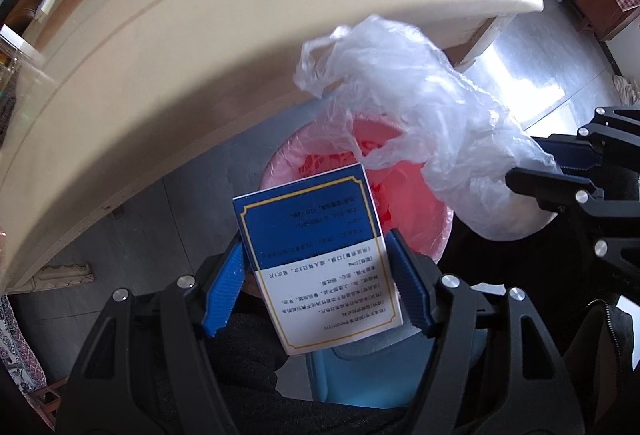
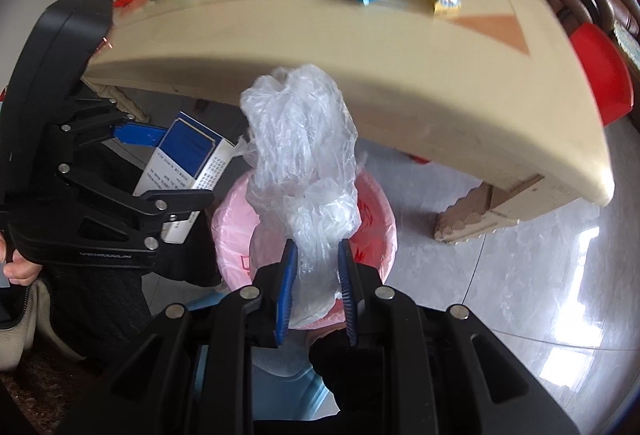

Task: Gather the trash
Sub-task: 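Lift the card box and plastic bag and carry both over the wastebasket, then open both tools to drop the card box and plastic bag in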

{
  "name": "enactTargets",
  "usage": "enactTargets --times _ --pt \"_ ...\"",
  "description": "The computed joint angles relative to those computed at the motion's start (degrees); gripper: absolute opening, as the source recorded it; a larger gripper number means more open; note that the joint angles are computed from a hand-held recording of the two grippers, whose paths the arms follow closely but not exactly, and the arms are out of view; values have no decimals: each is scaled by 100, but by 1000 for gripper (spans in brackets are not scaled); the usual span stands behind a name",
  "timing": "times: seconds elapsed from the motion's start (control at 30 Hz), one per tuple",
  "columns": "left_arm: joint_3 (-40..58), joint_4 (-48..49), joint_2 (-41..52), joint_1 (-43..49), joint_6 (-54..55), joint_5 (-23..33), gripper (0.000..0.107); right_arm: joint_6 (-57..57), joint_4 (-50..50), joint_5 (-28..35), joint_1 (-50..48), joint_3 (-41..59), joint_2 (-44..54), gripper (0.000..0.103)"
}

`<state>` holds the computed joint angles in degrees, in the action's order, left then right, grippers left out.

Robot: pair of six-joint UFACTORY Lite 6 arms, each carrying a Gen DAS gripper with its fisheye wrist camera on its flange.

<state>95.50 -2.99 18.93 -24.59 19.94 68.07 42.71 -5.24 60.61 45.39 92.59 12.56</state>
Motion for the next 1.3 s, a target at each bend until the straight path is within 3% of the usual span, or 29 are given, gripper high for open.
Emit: enactTargets --times 0.4,1.3 --pt "12 17 747 21 38 -123 67 -588 713 -572 -357 -710 207 21" --pt "794 19 2503 1 -195 21 67 -1833 1947 -990 -686 -752 1331 22"
